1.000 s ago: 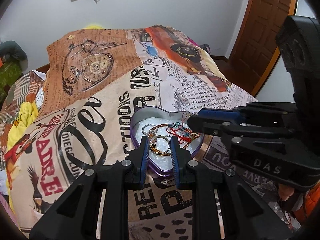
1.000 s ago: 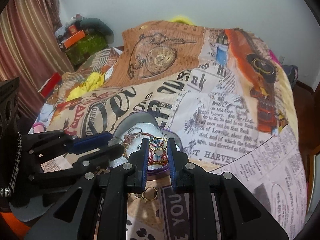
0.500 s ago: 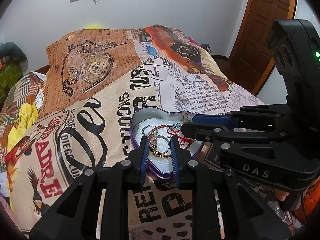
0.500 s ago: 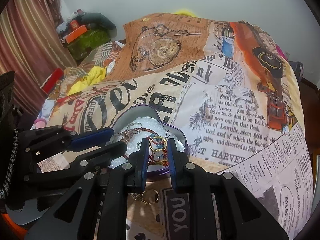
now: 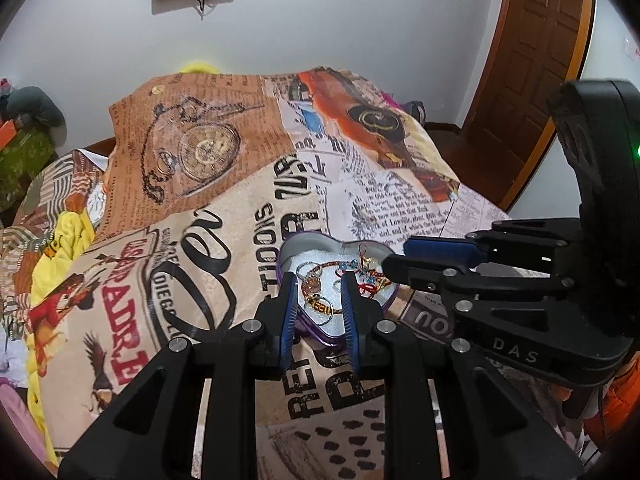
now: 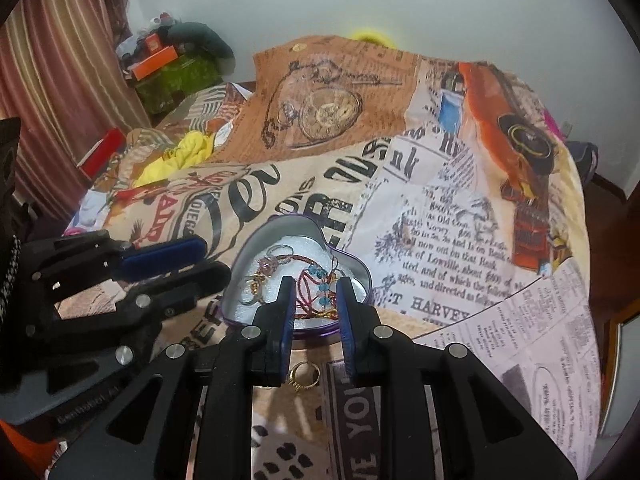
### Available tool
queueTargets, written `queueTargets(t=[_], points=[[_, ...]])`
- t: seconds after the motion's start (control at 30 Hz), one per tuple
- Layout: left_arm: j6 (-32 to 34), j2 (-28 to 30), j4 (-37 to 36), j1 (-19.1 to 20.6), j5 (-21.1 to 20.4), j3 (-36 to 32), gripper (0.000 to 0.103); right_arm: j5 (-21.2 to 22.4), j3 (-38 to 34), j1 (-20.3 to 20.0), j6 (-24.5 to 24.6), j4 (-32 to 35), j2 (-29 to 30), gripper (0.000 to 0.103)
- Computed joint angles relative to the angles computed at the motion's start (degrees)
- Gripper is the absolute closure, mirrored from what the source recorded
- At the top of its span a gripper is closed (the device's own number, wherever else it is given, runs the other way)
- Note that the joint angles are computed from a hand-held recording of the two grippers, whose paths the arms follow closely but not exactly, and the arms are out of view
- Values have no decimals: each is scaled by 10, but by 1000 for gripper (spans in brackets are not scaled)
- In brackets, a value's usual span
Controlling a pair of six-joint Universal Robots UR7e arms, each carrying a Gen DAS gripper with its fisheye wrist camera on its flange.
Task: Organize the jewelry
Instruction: 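Lift the right gripper out of the tin toward the remaining gold earrings, then lower the right gripper onto a gold hoop earring and close on it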
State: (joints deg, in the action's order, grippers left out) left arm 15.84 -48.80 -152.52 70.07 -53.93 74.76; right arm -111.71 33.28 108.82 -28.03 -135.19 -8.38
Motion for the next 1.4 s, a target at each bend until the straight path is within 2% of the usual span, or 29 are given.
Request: queueTargets(t=[0.2, 0.23, 0.33, 0.37, 0.6, 0.9, 1.13, 1.33, 1.4], points=[[-3, -21, -13, -11, 4, 19, 82, -5, 49, 8, -5, -39, -29, 83], [-2, -25, -16, -13, 7, 24, 82, -5, 59, 9, -5, -47, -35, 80], [-1, -36, -25, -19, 13, 38, 80, -11, 92, 12, -7, -83, -51, 60], [-1, -39, -25, -20, 13, 42, 79, -12, 104, 13, -9, -97, -56, 58], [-23, -56, -14, -21, 12, 73, 71, -26, 145, 12, -8, -114, -77, 58], [-65, -56, 40, -4, 9, 84, 70, -58, 168, 0, 5, -81, -77, 58], [-95, -48, 74, 15, -1, 76, 70, -77, 141, -7, 2, -30, -53, 58], [-99, -39, 85, 22, -10, 66, 70, -89, 111, -3, -27, -18, -32, 58], [-96, -39, 85, 23, -14, 65, 70, -84, 106, -3, -29, -19, -28, 61]])
